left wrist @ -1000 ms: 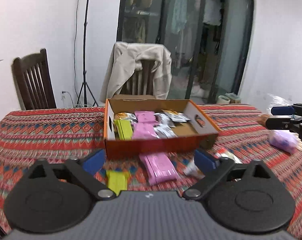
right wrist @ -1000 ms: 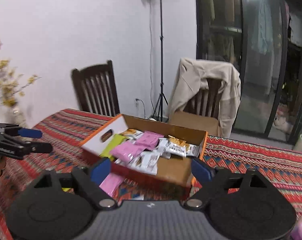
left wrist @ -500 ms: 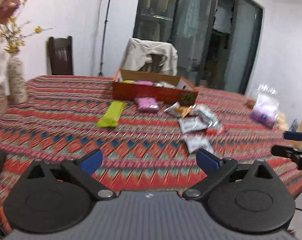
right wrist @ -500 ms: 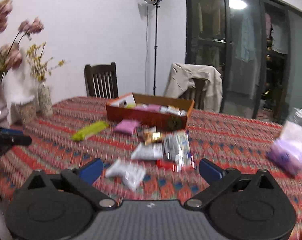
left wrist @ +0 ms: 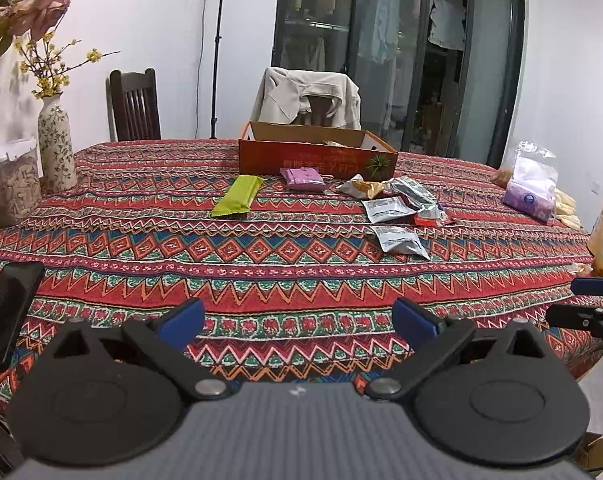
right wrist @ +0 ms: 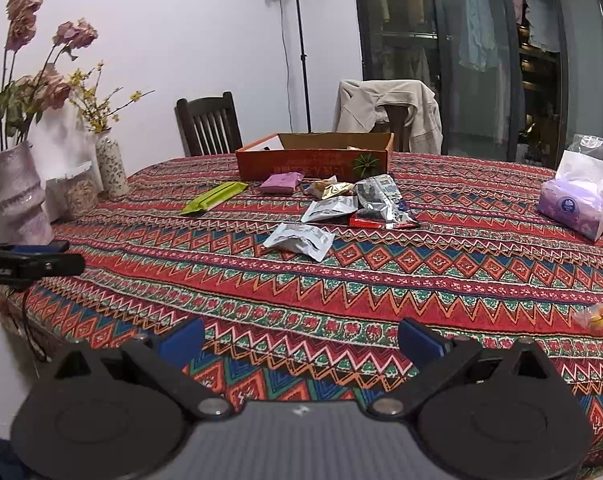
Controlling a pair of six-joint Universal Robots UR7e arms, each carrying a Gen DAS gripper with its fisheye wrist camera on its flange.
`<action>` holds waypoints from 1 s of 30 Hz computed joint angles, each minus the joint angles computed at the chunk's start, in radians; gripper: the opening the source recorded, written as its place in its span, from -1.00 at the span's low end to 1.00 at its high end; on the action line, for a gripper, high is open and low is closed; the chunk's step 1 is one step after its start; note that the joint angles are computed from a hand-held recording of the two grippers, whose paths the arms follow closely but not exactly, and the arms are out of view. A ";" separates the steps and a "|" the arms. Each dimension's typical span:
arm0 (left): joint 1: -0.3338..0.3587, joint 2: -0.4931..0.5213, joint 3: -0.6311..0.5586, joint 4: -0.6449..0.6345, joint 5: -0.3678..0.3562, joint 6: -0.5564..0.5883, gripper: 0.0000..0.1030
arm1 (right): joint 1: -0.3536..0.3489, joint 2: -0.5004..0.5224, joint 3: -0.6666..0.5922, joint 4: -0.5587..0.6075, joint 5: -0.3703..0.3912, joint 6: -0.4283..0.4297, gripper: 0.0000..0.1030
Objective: Organize snacks
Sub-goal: 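Withdraw both tools from the box toward the snack pile, then grasp the yellow-green bar with the left tool while the right grasps a white packet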
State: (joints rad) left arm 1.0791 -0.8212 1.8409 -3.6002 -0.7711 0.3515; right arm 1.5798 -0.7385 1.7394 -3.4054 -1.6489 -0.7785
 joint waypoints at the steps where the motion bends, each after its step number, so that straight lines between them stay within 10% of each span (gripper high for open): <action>1: 0.004 0.003 -0.008 0.004 0.000 -0.002 0.98 | 0.000 0.005 -0.007 0.002 0.005 0.002 1.00; 10: 0.074 0.075 -0.195 0.132 -0.025 0.016 0.98 | 0.027 0.142 -0.222 0.084 -0.072 -0.085 0.94; 20: 0.155 0.201 -0.524 0.312 -0.101 0.123 0.98 | 0.049 0.434 -0.779 0.418 -0.104 -0.200 0.66; 30: 0.236 0.442 -1.077 0.663 -0.170 0.150 0.98 | 0.045 0.669 -1.266 0.736 -0.089 -0.156 0.15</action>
State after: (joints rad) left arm 1.3154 -0.3795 0.7637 -2.9376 -0.9413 0.5019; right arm 1.6252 -0.0695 0.4734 -2.6693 -1.7376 -0.9347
